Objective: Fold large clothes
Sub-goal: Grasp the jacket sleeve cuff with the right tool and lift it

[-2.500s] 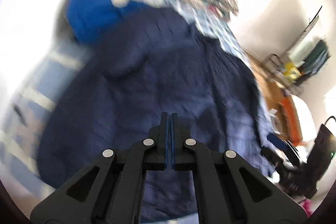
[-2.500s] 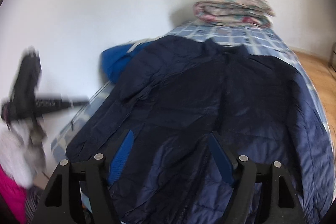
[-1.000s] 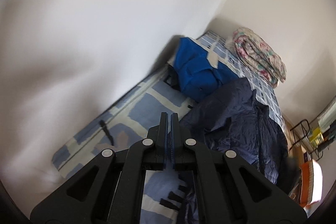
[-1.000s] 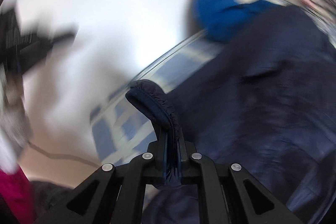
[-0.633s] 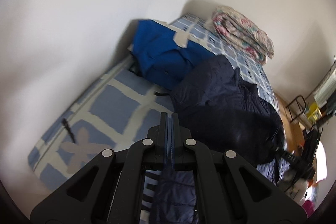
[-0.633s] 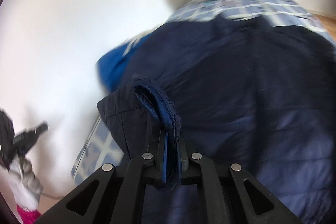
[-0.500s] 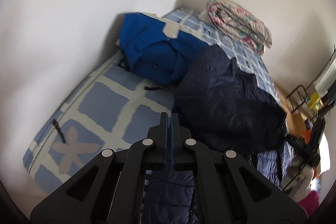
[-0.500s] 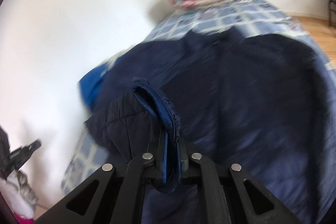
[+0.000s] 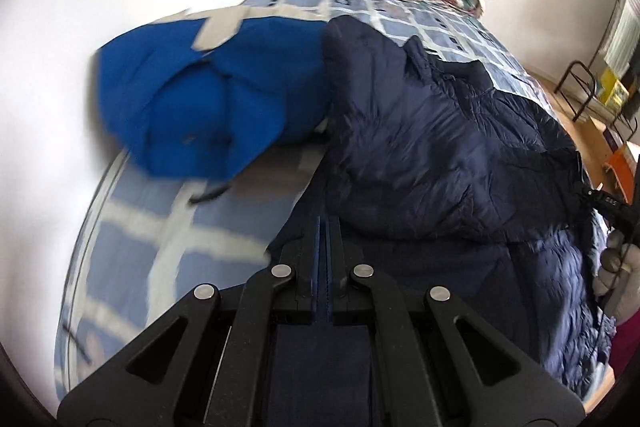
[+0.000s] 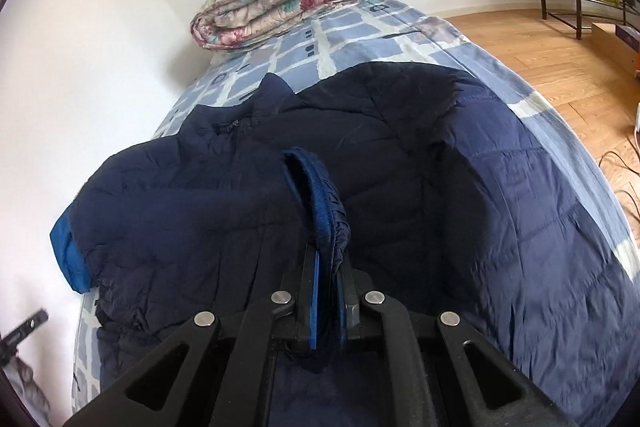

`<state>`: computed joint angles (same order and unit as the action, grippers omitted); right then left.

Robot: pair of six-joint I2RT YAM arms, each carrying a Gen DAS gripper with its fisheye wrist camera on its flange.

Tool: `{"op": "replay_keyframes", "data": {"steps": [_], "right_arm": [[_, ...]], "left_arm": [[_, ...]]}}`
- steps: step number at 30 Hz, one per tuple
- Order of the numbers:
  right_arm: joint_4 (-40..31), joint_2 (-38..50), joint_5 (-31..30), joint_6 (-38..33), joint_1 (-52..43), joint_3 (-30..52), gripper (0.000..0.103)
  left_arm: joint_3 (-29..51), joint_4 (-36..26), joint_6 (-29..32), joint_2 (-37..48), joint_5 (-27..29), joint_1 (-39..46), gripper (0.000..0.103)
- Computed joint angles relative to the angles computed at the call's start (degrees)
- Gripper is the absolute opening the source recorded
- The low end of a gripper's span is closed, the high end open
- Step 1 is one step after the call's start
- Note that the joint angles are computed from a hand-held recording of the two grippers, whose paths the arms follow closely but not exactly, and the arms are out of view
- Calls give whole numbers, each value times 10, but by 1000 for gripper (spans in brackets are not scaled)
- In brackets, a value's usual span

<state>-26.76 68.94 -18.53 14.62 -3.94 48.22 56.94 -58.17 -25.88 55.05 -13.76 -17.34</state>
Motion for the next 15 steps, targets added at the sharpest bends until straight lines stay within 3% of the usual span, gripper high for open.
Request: {"op": "replay_keyframes", "data": {"steps": [4,6,7,10,11,12,13,15], "right_arm": [[30,21,10,-4,33,9,5],[42,39,28,-3,60,17,5],[48,45,38,-1,73,18,5],[63,60,53,-14,91,20,5],[65,61,57,-19,95,18,5],[68,61,55,-22,95,16,5],[70,62,53,-24,94,16,5],[74,66,55,-32,90,15,5]], "left_arm": [[1,110,28,92,67,39,0],[17,147,35,141,68,29,0],[34,157,42,175,50,17,0],[76,162,40,248,-80,-10,1],[75,173,38,253,-89,-4,3],[77,182,32,258,-88,10,15],[74,188,31,259,-85,19,42],[61,210,31,256,-84,34,81]]}}
